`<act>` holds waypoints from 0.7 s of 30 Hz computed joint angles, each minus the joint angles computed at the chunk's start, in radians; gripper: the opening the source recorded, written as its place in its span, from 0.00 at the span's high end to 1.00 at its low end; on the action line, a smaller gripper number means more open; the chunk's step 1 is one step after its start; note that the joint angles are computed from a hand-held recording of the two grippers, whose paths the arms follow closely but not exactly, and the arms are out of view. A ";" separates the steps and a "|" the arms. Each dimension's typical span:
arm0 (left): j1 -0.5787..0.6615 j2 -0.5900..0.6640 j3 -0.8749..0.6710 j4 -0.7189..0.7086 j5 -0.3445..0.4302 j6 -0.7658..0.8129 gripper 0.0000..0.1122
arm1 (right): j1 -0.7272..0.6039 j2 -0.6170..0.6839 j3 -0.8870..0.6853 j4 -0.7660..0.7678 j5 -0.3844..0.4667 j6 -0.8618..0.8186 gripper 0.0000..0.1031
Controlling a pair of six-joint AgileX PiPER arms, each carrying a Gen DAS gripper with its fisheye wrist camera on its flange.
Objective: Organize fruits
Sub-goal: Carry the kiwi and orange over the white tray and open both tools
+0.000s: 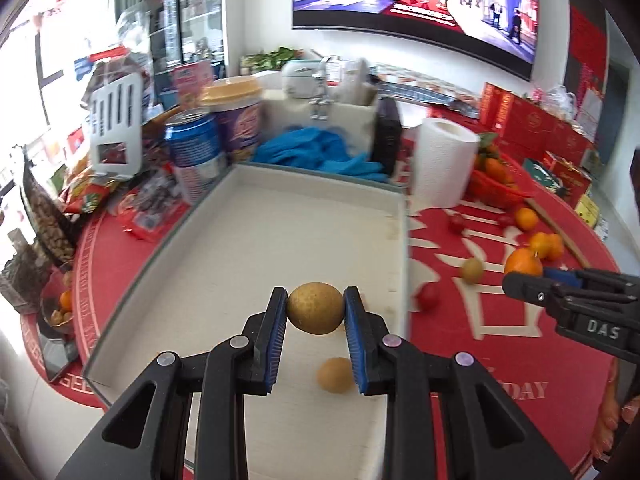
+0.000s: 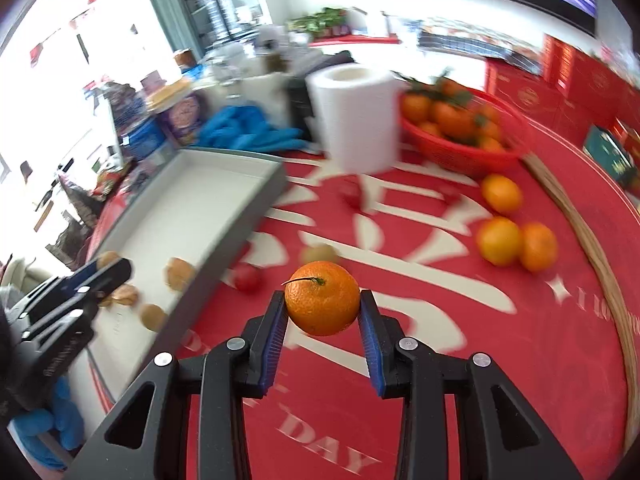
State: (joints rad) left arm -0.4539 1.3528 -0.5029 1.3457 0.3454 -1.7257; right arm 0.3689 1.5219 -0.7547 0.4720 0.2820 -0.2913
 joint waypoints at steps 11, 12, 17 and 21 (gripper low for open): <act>0.182 0.082 0.020 0.171 -0.107 -0.121 0.72 | 0.231 0.216 -0.280 -0.263 0.025 0.290 0.64; 0.186 0.090 0.018 0.175 -0.109 -0.124 0.72 | 0.242 0.237 -0.302 -0.281 0.028 0.309 0.64; 0.222 0.134 0.017 0.293 -0.136 -0.216 0.72 | 0.264 0.321 -0.393 -0.307 0.059 0.343 0.64; 0.214 0.147 0.024 0.368 -0.116 -0.293 0.56 | 0.254 0.346 -0.427 -0.283 0.084 0.320 0.40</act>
